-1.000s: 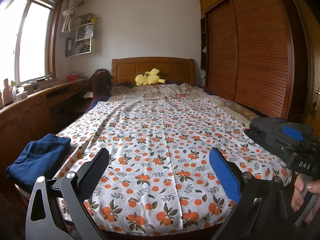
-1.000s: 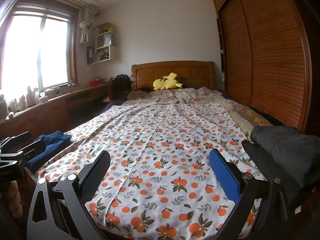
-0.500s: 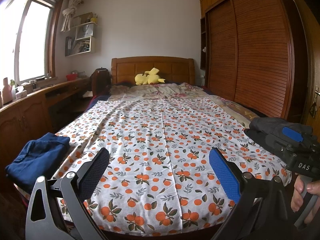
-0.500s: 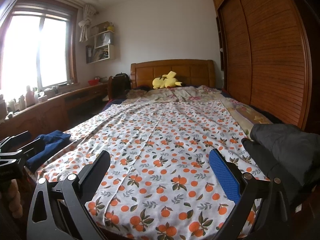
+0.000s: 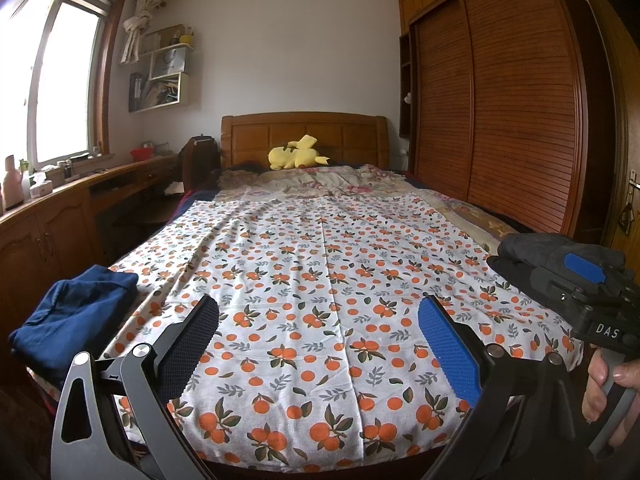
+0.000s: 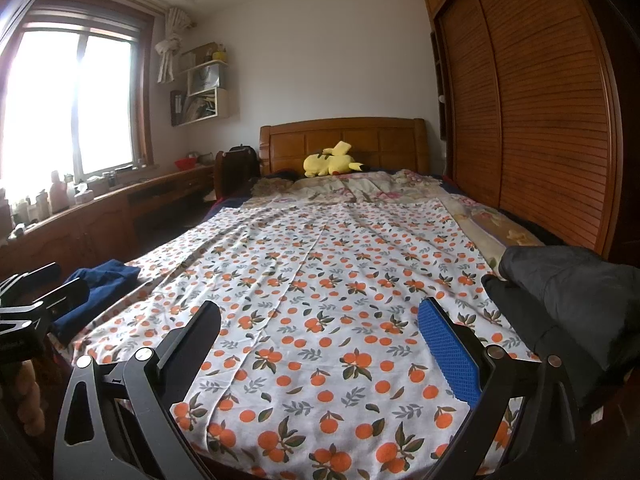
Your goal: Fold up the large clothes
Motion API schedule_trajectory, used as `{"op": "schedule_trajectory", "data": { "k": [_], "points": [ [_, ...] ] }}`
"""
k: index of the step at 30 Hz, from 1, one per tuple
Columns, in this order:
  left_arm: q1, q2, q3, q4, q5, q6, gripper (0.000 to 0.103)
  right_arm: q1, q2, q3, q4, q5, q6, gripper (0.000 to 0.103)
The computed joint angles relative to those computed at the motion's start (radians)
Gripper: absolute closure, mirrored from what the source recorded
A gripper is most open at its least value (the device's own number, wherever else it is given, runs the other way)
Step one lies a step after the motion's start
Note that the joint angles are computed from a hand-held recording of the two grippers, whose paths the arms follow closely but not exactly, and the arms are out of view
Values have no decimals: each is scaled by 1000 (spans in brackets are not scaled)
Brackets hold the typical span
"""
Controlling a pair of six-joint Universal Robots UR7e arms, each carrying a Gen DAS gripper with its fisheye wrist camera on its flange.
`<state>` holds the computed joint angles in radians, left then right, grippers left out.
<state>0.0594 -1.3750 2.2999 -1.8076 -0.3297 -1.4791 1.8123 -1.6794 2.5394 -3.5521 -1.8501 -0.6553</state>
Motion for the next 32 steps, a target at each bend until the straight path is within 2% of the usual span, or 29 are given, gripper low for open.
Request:
{"op": "schedule_trajectory", "data": {
  "k": [32],
  "points": [
    [5, 14, 8, -39, 4, 16, 3, -2, -10, 1, 11, -1, 5, 8]
  ]
}}
